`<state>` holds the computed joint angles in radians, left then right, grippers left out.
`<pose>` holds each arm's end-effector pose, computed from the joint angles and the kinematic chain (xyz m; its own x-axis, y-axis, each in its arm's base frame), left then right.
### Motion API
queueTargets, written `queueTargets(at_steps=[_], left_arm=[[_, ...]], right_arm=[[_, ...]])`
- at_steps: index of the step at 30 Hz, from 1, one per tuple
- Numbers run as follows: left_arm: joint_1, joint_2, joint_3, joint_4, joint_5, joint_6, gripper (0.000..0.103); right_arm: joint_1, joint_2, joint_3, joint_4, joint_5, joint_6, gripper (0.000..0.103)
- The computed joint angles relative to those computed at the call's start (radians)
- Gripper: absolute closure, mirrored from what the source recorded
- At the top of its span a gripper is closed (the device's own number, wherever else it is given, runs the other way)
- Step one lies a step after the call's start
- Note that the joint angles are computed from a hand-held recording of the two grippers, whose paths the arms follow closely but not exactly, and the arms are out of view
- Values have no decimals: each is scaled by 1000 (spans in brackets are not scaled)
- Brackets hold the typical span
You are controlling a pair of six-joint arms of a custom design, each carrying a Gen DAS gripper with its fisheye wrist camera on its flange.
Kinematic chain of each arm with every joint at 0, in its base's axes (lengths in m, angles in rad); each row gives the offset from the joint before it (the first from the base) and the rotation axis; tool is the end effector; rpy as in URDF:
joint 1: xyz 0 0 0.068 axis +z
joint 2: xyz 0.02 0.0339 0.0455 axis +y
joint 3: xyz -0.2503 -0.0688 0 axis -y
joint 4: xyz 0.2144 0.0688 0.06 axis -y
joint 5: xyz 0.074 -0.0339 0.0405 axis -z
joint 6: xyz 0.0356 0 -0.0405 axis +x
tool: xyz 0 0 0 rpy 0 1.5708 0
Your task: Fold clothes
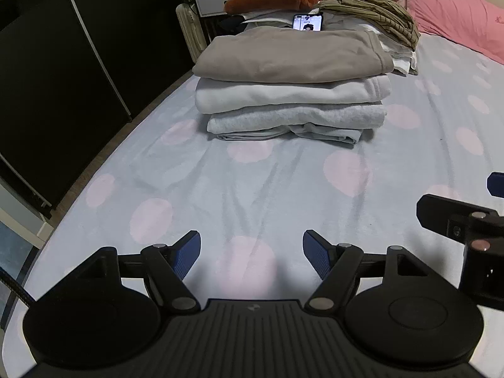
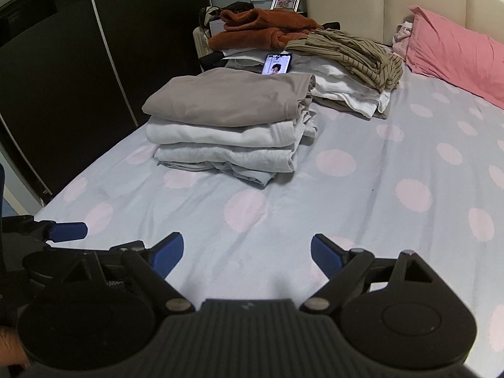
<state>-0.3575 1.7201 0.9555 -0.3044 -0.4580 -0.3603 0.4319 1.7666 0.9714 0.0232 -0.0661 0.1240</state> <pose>0.2907 -0.0918 0.1630 -0.8090 -0.0354 -0.5868 -0.1823 0.9641 0.1932 0.3079 0.1445 0.1715 -0.6856 -0.1801 -0.7053 -0.3788 0.9157 0.1343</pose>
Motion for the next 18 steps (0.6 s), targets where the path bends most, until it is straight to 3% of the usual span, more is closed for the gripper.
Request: queueTargets(at_steps=[18], left_arm=[[-10,7,5,-4,-14,-4,32]], right_arm=[[-3,-7,-10,5,4,-3,13]])
